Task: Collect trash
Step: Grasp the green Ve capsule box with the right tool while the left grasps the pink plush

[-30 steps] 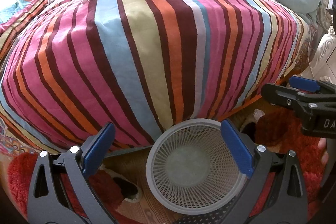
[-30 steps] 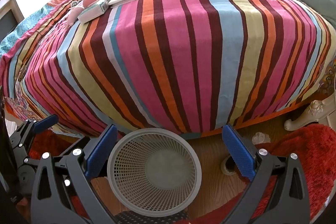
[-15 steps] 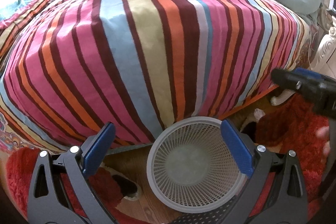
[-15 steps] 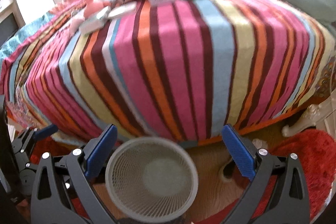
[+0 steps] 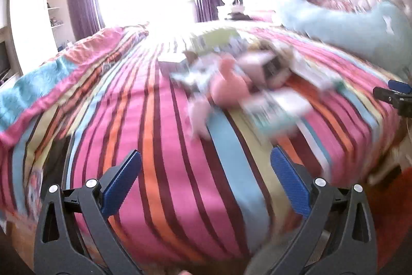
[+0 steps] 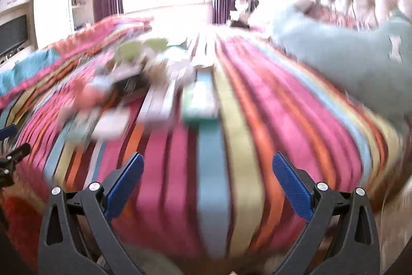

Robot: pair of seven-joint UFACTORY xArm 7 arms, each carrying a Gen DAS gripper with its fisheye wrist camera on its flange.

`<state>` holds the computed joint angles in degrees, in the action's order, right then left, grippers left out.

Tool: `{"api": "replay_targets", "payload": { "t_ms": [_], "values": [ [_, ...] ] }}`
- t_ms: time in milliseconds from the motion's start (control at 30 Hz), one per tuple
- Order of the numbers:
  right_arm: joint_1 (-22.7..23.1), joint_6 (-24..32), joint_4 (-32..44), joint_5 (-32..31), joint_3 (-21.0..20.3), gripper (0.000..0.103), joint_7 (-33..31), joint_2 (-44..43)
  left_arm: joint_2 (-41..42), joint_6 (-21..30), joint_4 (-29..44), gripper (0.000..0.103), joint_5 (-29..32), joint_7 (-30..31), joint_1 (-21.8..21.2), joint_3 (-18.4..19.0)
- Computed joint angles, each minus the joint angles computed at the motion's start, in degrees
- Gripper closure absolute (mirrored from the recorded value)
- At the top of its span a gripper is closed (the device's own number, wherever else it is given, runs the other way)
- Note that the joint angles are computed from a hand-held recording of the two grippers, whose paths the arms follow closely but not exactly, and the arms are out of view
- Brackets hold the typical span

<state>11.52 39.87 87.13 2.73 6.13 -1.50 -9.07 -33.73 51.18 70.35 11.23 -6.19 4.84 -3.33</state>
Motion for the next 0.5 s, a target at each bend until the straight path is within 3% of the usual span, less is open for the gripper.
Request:
{"api": "replay_targets", "payload": {
  "t_ms": [67, 167, 300, 500],
  "values": [
    [-0.33, 1.64, 7.59, -1.94, 0.19, 0.007, 0.5, 7.28, 5.8, -0.84, 4.12, 0.006, -2.66, 1.59, -1.04, 2.41],
    [0.85, 8.6, 20.84, -4.56, 0.46, 0.007, -2.78, 17.57, 11.1, -1.51, 7.42, 0.006, -8.02, 4.18, -3.01, 5.13],
    [2.83, 12.86, 28.68, -6.58, -0.09, 0.007, -5.27, 22.6, 15.16, -2.41, 9.69, 0.006, -10.66, 5.02, -3.09, 5.47],
    [0.45, 20.93, 38.91, 2.48, 0.84, 0.007, -10.98, 29.68, 20.18, -0.1, 13.96, 0.006, -12.89, 6.49, -2.59, 6.04]
  ]
}}
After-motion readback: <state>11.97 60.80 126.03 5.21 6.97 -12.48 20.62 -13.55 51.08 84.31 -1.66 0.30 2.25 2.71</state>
